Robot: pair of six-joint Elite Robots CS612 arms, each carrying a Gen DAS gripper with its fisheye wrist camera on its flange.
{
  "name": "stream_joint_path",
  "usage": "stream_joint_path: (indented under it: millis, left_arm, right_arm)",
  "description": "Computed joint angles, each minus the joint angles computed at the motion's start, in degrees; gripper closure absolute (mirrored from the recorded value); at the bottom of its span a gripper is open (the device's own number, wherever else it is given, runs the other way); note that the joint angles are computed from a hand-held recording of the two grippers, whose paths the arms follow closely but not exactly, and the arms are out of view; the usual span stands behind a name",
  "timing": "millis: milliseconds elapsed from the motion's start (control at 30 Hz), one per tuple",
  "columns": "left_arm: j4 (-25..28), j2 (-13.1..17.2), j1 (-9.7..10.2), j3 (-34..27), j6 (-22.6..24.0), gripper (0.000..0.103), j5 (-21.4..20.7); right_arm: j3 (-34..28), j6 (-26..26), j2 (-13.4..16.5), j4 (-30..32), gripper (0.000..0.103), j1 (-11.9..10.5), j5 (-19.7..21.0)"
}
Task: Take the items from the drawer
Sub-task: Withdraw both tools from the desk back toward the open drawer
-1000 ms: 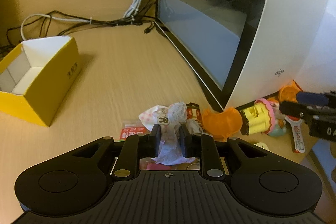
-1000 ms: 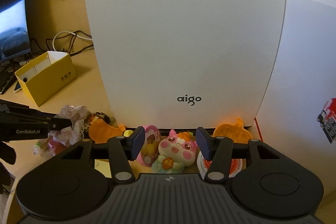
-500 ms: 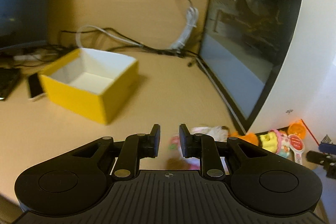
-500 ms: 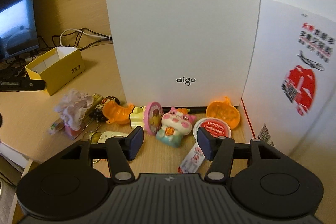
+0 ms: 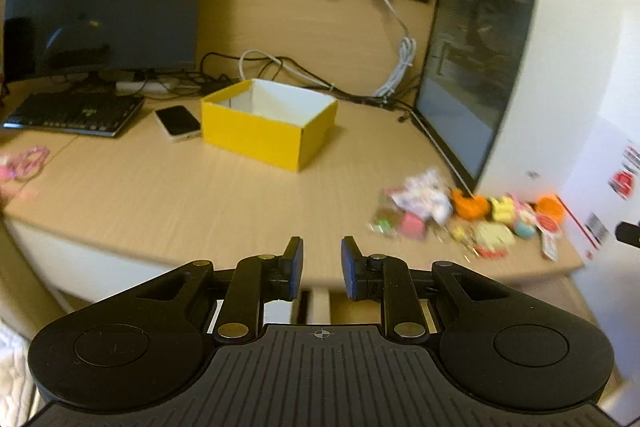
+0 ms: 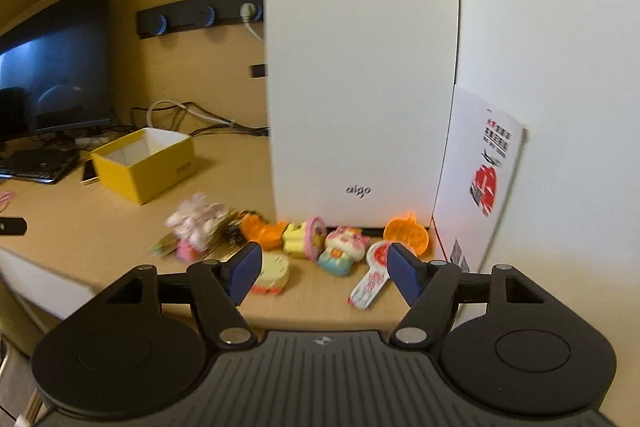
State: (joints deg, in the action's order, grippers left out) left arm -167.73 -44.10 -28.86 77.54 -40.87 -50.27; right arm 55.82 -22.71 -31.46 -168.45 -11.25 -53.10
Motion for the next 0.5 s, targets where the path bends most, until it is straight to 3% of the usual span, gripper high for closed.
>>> stream_joint_path:
  millis: [133,200,500]
  left_arm:
    - [-0.19,-1.93,-2.32,4.71,-2.95,0.08,1.39]
    - [0.76,-2.97,-3.42,6.96,-6.63,0.08,0.48]
    - [-0.03,-4.42,-7.77,12.74,-12.09,0.08,-3.79]
  right_arm:
    - [8.28,-2.61,-4.33,-1.25,0.033,-1.27,1.31]
    - [12.17,-4.24,-6.38,-0.07,0.033,-1.82,1.59]
    - [24.83,-12.74,-13.11,7.62,0.033,-3.37,1.39]
